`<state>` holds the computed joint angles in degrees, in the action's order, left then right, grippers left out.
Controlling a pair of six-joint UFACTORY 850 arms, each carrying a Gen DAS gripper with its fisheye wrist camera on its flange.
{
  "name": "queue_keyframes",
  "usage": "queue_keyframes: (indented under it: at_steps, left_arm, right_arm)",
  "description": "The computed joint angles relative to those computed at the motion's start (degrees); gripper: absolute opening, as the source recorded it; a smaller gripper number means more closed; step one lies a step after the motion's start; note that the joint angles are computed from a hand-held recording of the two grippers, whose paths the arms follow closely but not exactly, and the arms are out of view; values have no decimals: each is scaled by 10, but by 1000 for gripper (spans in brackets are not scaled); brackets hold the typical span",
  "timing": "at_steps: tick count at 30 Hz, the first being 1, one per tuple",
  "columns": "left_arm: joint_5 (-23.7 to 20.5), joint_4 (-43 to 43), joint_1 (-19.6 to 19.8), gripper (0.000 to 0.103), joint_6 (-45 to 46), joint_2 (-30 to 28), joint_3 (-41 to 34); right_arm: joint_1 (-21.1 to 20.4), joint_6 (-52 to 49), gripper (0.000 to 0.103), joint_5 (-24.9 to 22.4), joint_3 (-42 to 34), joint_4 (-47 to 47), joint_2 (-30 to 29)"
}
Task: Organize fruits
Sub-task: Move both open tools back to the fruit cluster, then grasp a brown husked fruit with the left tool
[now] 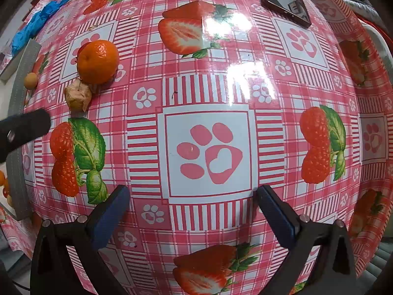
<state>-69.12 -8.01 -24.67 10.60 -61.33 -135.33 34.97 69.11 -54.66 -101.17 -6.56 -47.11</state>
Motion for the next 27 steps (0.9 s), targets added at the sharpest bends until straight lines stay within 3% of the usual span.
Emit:
queue_keyframes:
  at_steps: [15,18,21,27]
  left_arm:
    - [-41,25,-22,75,-17,-85,-112]
    - [-31,26,-20,75,-11,-74,-90]
    - [-57,28,-26,75,-19,-113,-154]
    - [-28,29,-30,75,-14,-87,-105]
  right_arm:
    - [2,4,103,0,-2,-8,0]
    - [2,4,103,-1,-3,-9,0]
    - [2,5,103,0,-2,-9,0]
    - [4,11,103,2,-2,-18,1]
